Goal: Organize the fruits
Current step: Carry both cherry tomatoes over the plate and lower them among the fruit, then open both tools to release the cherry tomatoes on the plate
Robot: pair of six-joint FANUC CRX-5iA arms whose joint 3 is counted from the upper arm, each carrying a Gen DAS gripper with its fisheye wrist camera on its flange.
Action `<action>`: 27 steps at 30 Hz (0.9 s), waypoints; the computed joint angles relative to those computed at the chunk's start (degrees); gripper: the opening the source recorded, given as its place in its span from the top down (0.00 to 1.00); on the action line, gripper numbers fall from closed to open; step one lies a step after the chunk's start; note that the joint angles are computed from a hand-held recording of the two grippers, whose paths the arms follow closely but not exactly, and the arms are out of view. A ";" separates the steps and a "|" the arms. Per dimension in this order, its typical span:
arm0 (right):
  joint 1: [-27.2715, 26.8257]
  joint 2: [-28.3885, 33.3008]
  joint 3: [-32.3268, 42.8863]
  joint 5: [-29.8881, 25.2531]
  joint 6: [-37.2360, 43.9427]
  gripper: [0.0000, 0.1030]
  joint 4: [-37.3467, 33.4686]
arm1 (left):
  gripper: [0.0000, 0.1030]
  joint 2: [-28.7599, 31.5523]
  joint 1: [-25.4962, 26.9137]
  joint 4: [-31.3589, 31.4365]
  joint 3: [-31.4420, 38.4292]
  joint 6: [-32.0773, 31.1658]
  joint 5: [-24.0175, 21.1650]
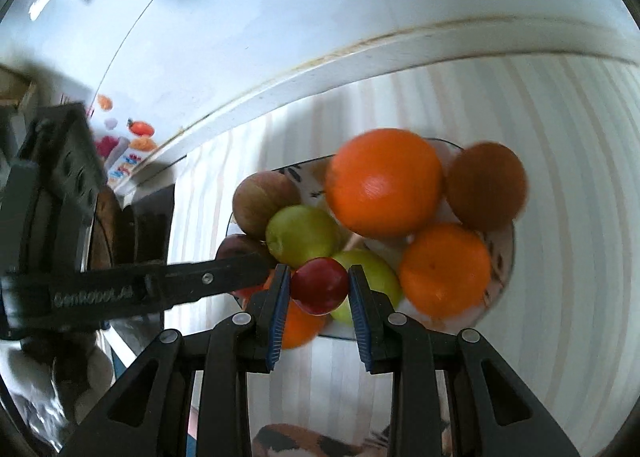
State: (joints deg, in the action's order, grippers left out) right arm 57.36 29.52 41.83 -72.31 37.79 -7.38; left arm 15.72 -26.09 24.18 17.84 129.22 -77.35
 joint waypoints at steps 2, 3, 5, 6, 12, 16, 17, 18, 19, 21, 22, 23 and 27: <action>0.00 1.73 2.44 -1.79 1.89 0.69 -0.11 | 0.76 0.29 0.11 -0.47 0.53 0.48 -0.43; 0.04 2.74 3.76 -2.63 2.85 0.69 -0.25 | 0.76 0.76 0.03 -0.91 1.33 0.69 -1.13; -0.05 3.83 4.91 -3.38 4.57 0.69 -1.14 | 0.76 2.09 -0.20 -2.22 3.73 1.31 -3.57; -0.22 4.29 5.47 -3.78 5.22 0.67 -1.82 | 0.75 2.80 -0.50 -3.18 5.25 2.16 -5.12; -1.09 3.02 3.94 -3.68 4.12 0.10 -2.86 | 0.62 3.17 -1.92 -8.80 10.88 2.93 -8.75; 0.22 2.53 4.44 -8.42 2.11 0.09 2.59 | 0.34 3.00 -3.78 -15.15 15.51 4.19 -12.73; 0.66 2.71 4.97 -10.33 1.45 0.08 4.11 | 0.25 2.98 -4.51 -17.31 16.78 4.51 -14.21; 1.01 2.73 5.11 -11.66 0.99 0.06 5.36 | 0.23 3.04 -5.28 -19.26 17.93 4.94 -15.55; 1.44 2.76 5.25 -13.30 0.62 0.06 6.89 | 0.18 3.15 -6.14 -21.25 19.10 5.37 -17.00; 2.06 2.36 4.67 -14.95 -0.03 0.06 9.37 | 0.16 3.13 -8.10 -25.12 20.95 5.99 -19.36; 2.40 2.25 4.50 -15.69 -0.27 0.05 10.55 | 0.16 3.13 -8.93 -26.60 21.61 6.32 -20.28; 2.86 2.33 4.65 -17.15 -0.44 0.04 12.08 | 0.16 3.01 -9.94 -28.38 22.22 6.68 -21.28; 4.22 1.34 3.94 -18.77 -0.98 0.04 15.71 | 0.16 1.83 -12.53 -31.87 22.25 9.20 -22.92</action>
State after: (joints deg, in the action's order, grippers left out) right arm 61.59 30.86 45.77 -91.08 36.81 8.33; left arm 17.55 -38.63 -7.69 40.09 138.41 -100.26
